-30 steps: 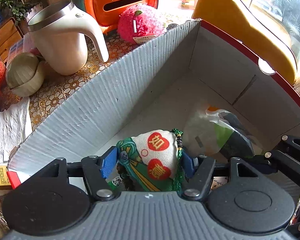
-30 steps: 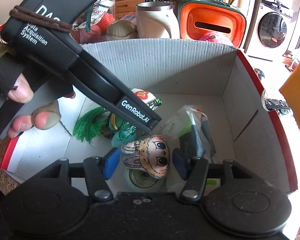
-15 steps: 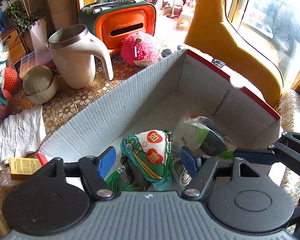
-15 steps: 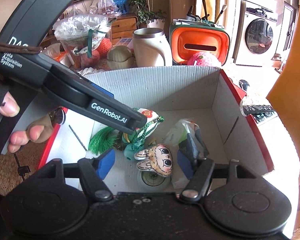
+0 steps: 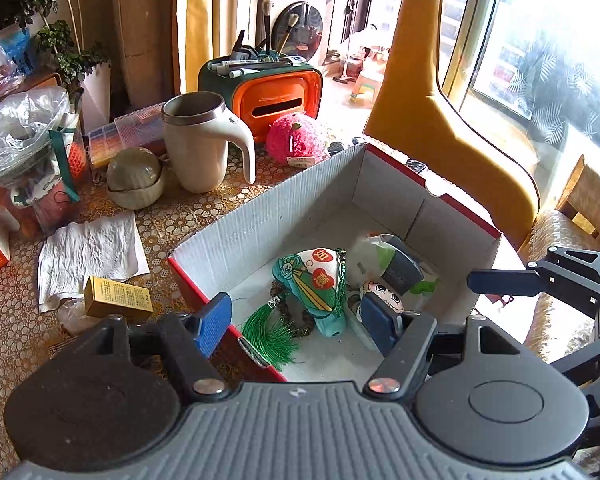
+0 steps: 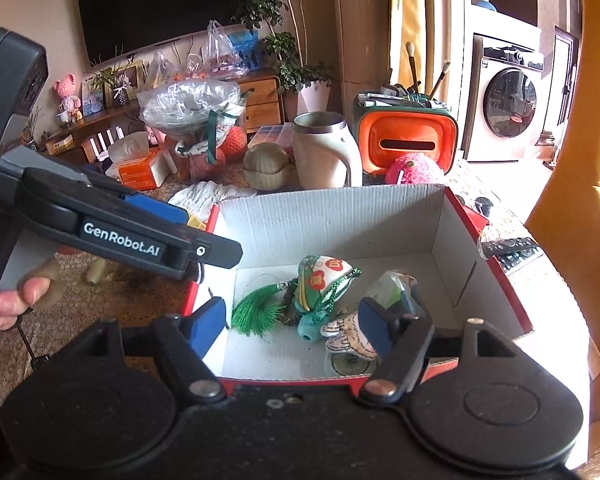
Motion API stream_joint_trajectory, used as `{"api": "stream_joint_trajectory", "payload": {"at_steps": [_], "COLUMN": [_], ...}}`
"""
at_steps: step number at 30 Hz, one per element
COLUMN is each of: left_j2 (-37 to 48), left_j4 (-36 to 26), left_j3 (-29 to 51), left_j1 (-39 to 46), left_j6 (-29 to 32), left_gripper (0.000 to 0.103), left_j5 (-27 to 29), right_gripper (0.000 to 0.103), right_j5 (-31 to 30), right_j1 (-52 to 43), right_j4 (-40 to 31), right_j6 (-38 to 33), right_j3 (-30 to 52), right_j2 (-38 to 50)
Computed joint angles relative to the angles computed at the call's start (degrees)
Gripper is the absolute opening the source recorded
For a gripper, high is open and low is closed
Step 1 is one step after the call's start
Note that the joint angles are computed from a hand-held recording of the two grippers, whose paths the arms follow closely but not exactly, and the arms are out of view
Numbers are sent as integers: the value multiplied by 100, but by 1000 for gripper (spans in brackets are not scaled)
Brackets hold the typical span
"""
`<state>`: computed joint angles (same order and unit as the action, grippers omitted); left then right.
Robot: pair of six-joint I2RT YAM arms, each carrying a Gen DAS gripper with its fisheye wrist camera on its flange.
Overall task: Organize objects
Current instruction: 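Open both grippers to drop the snack bag and plush toy in the box, then withdraw both grippers from the box back toward the table items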
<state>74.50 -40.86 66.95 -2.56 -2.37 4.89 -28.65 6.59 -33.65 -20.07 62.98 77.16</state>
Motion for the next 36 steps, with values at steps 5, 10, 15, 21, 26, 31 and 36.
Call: {"api": "stream_joint_trajectory", "payload": {"at_steps": [5, 10, 15, 21, 26, 31, 36], "left_j2": [-701, -1326, -1828, -2263, -2418, -2350, -2184], "left_j4": [-216, -475, -719, -1007, -1162, -1183, -1046], "left_j3": [-297, -542, -712, -913, -1069, -1234, -1507], "left_j1": [216, 505, 1007, 2068, 3272, 4522, 5594], "left_j6": [94, 298, 588, 1135, 1744, 2421, 3040], "left_gripper": [76, 76, 82, 86, 96, 101, 103], "left_j5": [162, 339, 637, 1277, 1973, 2725, 3298], "right_gripper": [75, 79, 86, 96, 101, 102, 102], "right_j5": [-6, 80, 216, 398, 564, 644, 761], "right_j1": [116, 365, 710, 1193, 1596, 1850, 2161], "right_j4": [-2, 72, 198, 402, 679, 888, 1107], "right_j6": [225, 538, 879, 1305, 1568, 1787, 2022], "right_j3": [-194, -417, -630, -860, -1038, -1123, -1165], "right_j2": [-447, -813, -1109, -1363, -1445, -1346, -1120]}}
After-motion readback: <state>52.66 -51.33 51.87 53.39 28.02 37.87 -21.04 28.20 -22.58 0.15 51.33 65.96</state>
